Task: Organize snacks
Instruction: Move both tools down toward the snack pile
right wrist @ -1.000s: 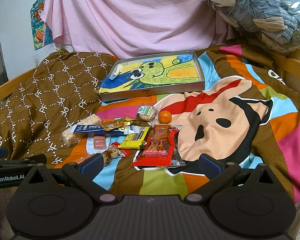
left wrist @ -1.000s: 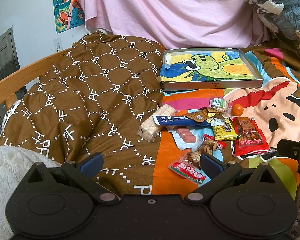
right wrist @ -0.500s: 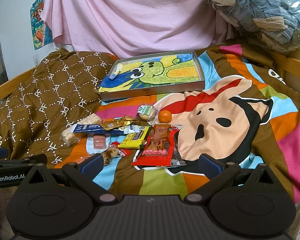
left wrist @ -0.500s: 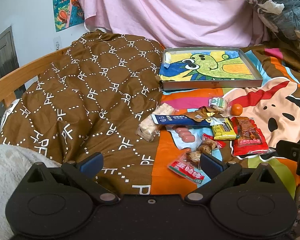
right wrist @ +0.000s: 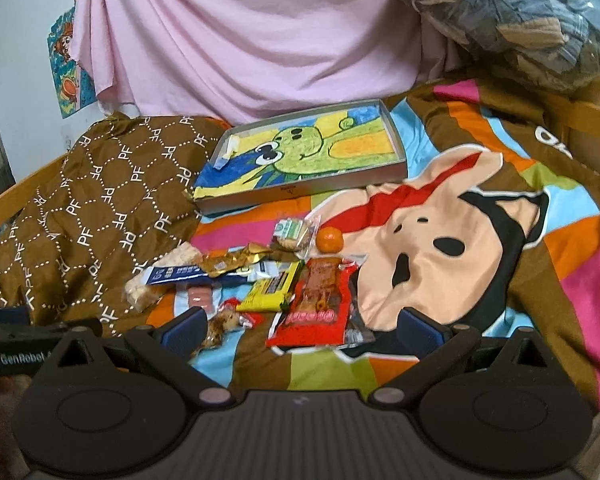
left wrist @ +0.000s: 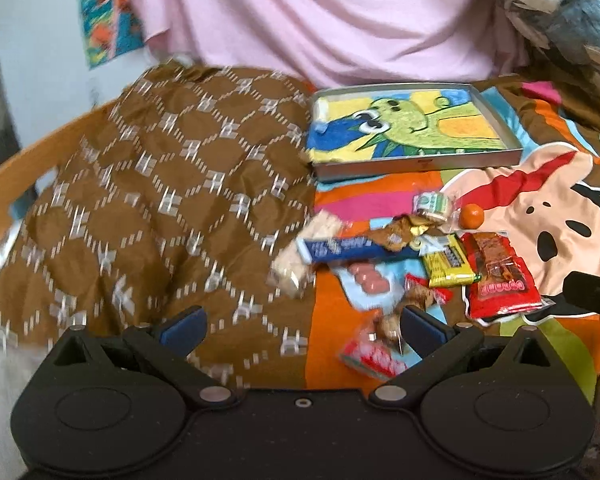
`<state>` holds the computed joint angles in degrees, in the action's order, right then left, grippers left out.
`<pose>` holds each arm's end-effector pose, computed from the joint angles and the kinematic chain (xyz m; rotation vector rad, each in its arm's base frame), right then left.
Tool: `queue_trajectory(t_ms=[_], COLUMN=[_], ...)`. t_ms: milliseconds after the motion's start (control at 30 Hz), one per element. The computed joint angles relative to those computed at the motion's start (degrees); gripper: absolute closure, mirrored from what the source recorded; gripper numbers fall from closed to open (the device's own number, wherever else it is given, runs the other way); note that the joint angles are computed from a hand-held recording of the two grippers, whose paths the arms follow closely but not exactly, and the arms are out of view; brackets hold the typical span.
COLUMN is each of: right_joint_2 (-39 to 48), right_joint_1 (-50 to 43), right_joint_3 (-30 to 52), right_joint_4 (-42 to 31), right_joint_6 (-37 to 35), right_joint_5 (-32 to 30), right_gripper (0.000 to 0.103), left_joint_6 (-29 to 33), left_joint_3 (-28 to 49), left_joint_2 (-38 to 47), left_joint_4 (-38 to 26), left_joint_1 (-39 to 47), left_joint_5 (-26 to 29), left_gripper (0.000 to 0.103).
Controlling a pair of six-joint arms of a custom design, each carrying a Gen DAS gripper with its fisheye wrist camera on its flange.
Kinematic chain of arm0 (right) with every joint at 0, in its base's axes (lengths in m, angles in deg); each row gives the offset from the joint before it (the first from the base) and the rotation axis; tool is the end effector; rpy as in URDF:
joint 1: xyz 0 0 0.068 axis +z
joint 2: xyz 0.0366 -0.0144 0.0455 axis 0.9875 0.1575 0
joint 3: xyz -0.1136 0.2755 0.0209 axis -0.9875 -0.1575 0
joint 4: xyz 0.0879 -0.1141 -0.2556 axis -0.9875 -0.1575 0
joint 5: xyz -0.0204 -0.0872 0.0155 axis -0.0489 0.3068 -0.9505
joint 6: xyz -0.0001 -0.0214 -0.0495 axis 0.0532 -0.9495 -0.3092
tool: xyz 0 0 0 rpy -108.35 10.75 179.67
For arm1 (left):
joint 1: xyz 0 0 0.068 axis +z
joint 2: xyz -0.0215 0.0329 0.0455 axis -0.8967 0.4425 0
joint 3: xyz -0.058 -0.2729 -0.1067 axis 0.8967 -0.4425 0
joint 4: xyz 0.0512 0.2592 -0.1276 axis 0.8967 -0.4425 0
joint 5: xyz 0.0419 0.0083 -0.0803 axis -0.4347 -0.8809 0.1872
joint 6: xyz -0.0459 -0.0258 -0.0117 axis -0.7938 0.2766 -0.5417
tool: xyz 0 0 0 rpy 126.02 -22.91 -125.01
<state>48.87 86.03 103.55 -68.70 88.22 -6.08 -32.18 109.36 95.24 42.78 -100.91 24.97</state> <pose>0.2186 0.0198 0.2428 0.1112 2.1336 0.1785 0.2441 -0.1617 0.2587 0.1153 2.2025 0.1221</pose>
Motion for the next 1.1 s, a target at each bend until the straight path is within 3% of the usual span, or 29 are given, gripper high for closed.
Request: queue_trajectory(t_ms=[233, 367, 600, 800, 1100], right_joint_2=[8.38, 14.06, 22.51, 29.90, 37.32], right_joint_1=[-2.82, -3.84, -4.17, -5.97, -5.96], right_joint_3=[5.06, 8.53, 12.76, 16.48, 20.76], right_joint_4=[2.99, 3.83, 5.24, 4.55, 3.34], right_joint_6=[-7.55, -15.83, -25.05, -24.50, -25.37], right_joint_5=[-3.31, -4.96, -5.20, -7.58, -9.55], right_gripper=[0.000, 0.000, 0.000, 0.000, 0.000], left_joint_6=[15.77, 19.51, 24.58, 29.31, 32.57], left_joint_3=[7.52, 11.26, 15.43, 19.46, 24.11], left_joint_2=[7.17, 11.98, 18.68, 23.86, 30.69], left_joint_4=[1.75, 0.54, 0.80, -0.69, -3.96], left_joint_1=[6.36, 9.43, 11.96, 13.05, 12.15], left_joint_5=[12.57, 21.45, 29.61, 34.95, 35.41], left_gripper=[0.001, 0.001, 0.001, 0.001, 0.001])
